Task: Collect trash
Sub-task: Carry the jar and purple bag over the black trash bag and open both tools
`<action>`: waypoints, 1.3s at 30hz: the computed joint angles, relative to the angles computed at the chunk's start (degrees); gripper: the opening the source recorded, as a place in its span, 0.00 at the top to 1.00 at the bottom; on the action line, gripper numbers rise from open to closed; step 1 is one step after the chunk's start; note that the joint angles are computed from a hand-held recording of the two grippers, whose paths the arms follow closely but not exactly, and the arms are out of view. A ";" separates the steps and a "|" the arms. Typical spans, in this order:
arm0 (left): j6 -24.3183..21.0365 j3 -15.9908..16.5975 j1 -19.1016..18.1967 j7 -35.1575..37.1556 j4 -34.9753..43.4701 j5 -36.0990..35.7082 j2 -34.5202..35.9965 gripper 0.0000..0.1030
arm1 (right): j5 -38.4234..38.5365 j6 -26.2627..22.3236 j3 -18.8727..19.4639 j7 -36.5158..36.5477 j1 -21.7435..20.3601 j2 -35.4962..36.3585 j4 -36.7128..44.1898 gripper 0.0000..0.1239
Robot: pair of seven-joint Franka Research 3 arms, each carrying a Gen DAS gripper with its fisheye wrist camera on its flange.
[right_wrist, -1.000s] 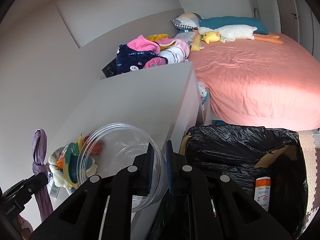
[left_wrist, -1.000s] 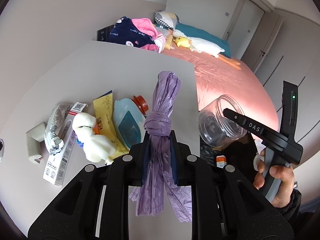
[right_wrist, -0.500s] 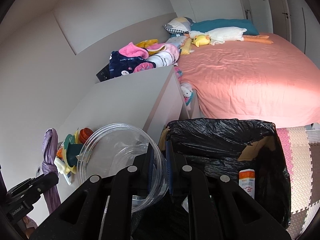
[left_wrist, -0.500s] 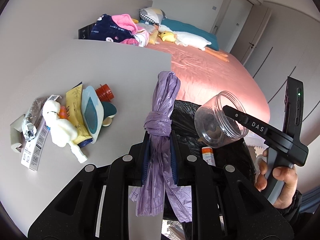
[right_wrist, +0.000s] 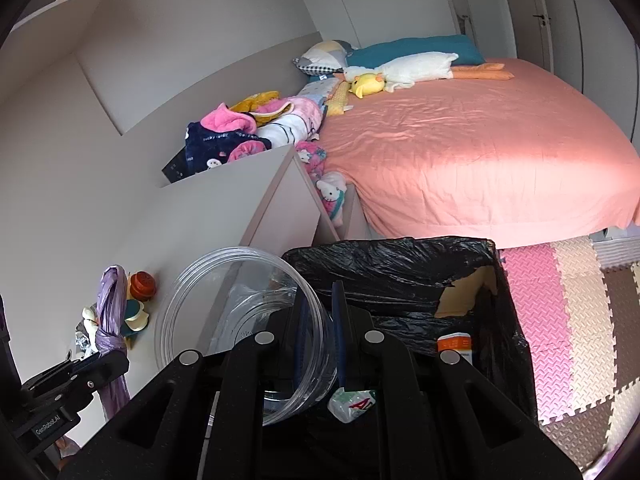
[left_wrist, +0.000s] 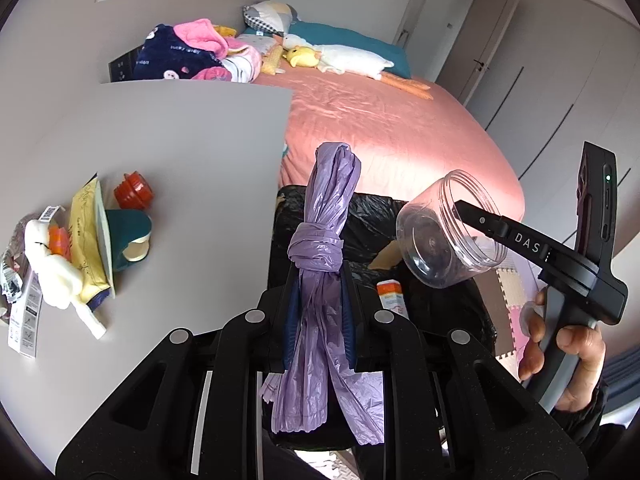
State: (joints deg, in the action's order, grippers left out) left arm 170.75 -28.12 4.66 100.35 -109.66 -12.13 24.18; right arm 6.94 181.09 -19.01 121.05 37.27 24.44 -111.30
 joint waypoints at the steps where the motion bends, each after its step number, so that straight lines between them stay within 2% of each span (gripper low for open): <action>1: -0.34 0.20 -0.48 -0.15 0.44 0.37 0.27 0.82 | 0.08 0.01 -0.40 0.20 0.13 -0.24 -0.40 0.89; 9: -4.57 0.30 -2.64 1.17 4.84 1.45 3.46 0.82 | -0.54 -1.06 -2.60 2.27 0.23 -2.09 -2.90 0.89; 10: -5.54 0.01 -2.60 1.77 5.68 1.22 4.10 0.82 | -0.77 -2.54 -1.46 1.82 -1.00 -2.33 -2.57 0.89; 11: -7.69 -0.64 -2.25 2.92 6.78 0.83 4.83 0.72 | -0.71 -3.78 0.69 1.21 -3.17 -2.67 -2.29 0.85; 12: -10.32 -0.55 -2.55 3.72 8.28 0.75 5.67 0.57 | -0.71 -4.62 1.80 1.61 -4.39 -2.90 -2.27 0.76; 13: -10.70 0.99 -4.10 3.06 8.77 1.34 5.83 0.15 | -0.91 -4.84 2.24 2.56 -4.95 -3.17 -2.57 0.51; 14: -8.03 3.19 -6.19 1.56 7.82 2.51 5.40 0.06 | -1.79 -4.16 1.54 4.09 -4.45 -3.40 -3.16 0.33; 15: -5.89 5.66 -8.41 -0.35 6.98 4.49 4.90 0.06 | -2.97 -3.31 0.59 5.32 -3.75 -3.59 -3.81 0.32; 16: -5.49 6.68 -9.24 -1.37 6.86 5.75 4.81 0.06 | -3.73 -3.86 0.44 5.77 -3.68 -3.62 -3.69 0.32; 21: -5.41 5.31 -7.08 -2.56 5.96 5.50 4.34 0.06 | -5.88 -3.79 1.38 7.72 -4.90 -3.52 -3.36 0.32; 29: -3.20 4.10 -4.80 -3.03 3.28 5.03 2.87 0.06 | -8.48 -3.74 1.10 9.05 -3.94 -2.71 -2.43 0.32; 39: -1.90 3.23 -2.34 -2.74 0.72 4.26 1.36 0.06 | -8.69 -4.27 3.68 7.84 -4.74 -1.06 0.20 0.32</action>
State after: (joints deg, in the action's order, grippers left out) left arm 168.85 -24.89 2.31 97.62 -108.94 -7.87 25.54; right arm -1.75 176.82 -15.32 128.90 32.53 23.38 -111.10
